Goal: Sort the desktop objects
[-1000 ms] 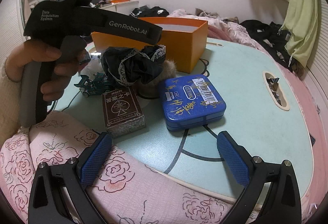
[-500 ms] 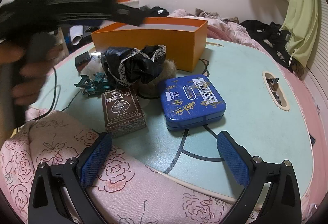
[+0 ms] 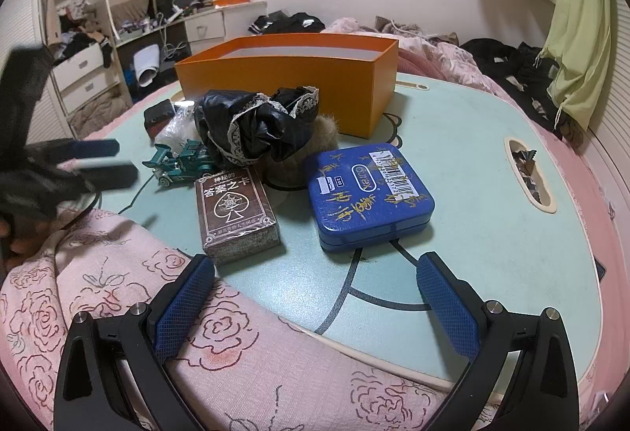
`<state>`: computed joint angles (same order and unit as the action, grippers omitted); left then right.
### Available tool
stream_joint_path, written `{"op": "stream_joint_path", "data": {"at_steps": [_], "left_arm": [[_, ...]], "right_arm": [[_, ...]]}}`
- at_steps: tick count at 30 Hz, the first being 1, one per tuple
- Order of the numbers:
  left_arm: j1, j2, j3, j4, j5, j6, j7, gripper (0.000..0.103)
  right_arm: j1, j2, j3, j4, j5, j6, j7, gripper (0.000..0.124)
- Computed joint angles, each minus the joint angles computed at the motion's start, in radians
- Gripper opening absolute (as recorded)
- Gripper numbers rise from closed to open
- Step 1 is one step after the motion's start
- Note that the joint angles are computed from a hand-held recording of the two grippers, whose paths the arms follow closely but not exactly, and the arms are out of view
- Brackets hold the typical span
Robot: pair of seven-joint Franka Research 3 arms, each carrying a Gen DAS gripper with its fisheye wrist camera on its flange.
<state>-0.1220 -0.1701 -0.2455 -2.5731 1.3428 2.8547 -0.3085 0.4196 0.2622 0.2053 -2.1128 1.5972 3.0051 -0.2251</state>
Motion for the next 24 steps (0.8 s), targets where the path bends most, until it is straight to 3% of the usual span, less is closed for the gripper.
{"op": "stream_joint_path", "data": {"at_steps": [1,2,9,24], "left_arm": [[-0.007,0.031,0.005,0.009,-0.066,-0.007,0.063,0.103],[-0.005,0.044,-0.020,0.022,-0.070,-0.063,0.082,0.103],[-0.036,0.076,0.003,0.048,0.032,-0.058,0.007,0.103],[-0.047,0.074,0.015,0.044,0.051,-0.060,-0.011,0.103]], "right_arm": [[0.000,0.000,0.001,-0.001,0.001,0.001,-0.001,0.103],[0.001,0.001,0.000,0.000,0.000,0.002,-0.001,0.103],[0.001,0.003,0.000,0.002,0.002,-0.001,-0.001,0.103],[0.001,0.004,0.000,0.004,0.007,-0.001,-0.007,0.103]]}}
